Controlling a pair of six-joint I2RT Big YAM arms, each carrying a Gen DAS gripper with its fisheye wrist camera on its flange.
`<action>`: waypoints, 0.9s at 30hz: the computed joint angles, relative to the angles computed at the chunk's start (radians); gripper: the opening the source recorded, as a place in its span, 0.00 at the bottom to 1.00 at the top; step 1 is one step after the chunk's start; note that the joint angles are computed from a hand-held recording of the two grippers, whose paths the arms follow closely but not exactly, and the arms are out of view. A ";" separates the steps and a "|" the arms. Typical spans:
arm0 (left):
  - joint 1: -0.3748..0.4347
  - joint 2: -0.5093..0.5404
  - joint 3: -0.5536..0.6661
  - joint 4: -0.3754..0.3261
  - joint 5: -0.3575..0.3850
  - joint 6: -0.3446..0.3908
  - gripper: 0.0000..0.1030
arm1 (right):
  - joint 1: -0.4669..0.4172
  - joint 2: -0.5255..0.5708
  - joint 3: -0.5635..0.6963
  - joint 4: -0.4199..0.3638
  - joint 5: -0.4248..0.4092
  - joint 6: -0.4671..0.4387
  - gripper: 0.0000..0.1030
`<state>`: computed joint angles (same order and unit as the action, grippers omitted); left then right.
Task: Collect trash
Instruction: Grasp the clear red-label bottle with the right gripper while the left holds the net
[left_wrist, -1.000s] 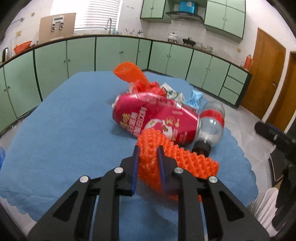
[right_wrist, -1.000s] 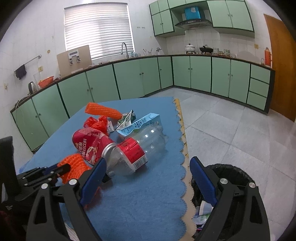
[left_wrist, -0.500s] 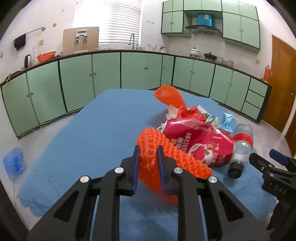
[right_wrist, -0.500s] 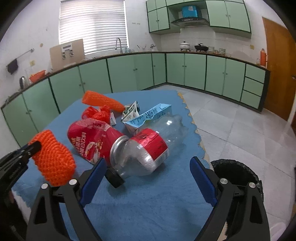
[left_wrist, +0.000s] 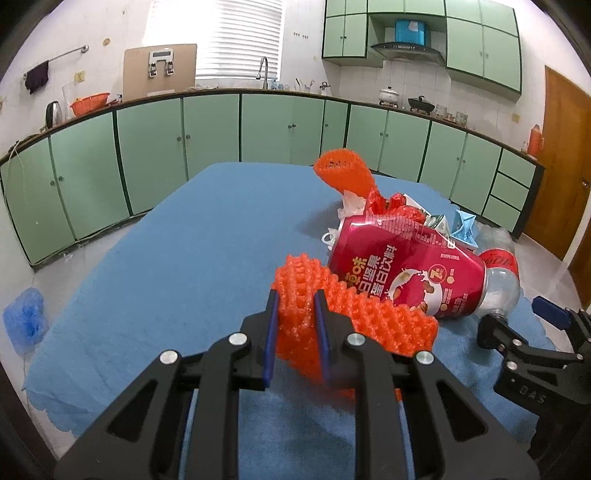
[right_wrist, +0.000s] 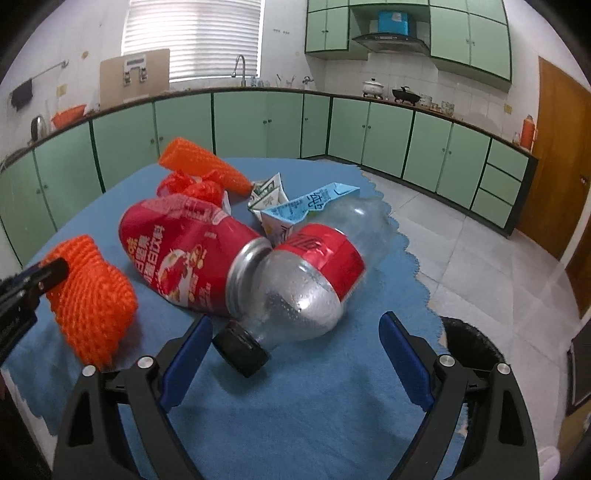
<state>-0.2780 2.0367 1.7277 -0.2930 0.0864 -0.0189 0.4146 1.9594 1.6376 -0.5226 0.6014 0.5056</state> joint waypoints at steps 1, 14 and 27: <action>0.000 0.003 0.004 -0.003 0.003 0.001 0.17 | -0.002 -0.010 -0.012 -0.008 0.003 0.009 0.87; -0.006 0.017 0.025 -0.021 0.028 0.021 0.18 | -0.050 -0.056 -0.054 0.027 -0.032 0.053 0.88; -0.018 0.033 0.090 -0.104 0.047 0.017 0.18 | -0.111 0.032 0.099 -0.143 -0.128 0.179 0.85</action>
<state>-0.2959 2.0696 1.8179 -0.3971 0.1331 -0.0018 0.3035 1.9911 1.7367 -0.6660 0.4737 0.6848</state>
